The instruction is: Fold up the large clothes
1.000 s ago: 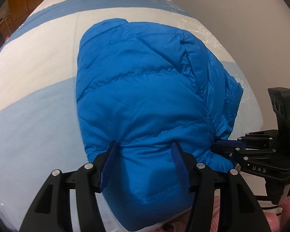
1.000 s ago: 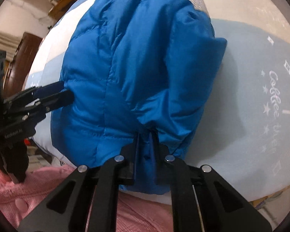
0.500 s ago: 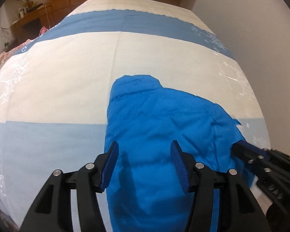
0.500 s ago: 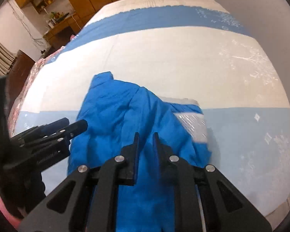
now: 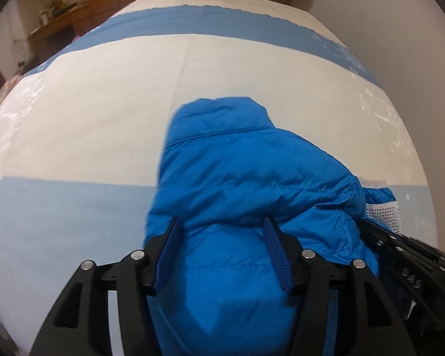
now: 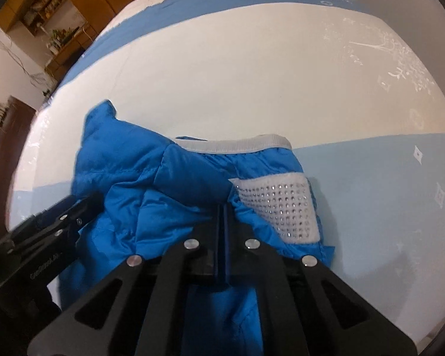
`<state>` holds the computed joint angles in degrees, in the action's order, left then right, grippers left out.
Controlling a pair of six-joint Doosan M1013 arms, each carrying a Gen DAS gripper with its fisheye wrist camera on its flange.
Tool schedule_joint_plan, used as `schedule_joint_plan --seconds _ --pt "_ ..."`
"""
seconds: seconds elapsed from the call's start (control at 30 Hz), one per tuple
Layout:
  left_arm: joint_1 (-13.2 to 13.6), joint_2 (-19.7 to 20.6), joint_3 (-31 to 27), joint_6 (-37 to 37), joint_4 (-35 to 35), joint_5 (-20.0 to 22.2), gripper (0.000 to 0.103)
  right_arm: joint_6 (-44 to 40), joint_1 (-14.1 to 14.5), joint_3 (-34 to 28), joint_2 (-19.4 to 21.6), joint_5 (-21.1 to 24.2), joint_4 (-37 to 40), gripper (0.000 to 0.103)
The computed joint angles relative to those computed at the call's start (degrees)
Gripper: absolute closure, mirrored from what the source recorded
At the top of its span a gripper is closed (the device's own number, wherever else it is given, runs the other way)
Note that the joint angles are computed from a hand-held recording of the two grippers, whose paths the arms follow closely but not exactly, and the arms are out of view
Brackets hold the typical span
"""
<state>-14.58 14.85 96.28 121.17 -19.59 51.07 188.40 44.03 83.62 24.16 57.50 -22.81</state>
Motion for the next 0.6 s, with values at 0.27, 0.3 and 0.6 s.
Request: schedule_joint_plan --seconds 0.27,0.3,0.6 --pt "2.8 -4.2 3.5 2.2 -3.9 1.3 0.048 2.9 4.0 -2.6 0.3 6.2 -2.7 0.096" --pt "2.6 -4.6 4.3 3.0 -3.6 -0.1 0.048 3.2 4.2 -2.9 0.8 7.4 -2.7 0.097" --pt "2.5 -4.3 6.9 9.1 -4.9 -4.6 0.043 6.3 4.3 -0.3 2.4 5.5 -5.2 0.103"
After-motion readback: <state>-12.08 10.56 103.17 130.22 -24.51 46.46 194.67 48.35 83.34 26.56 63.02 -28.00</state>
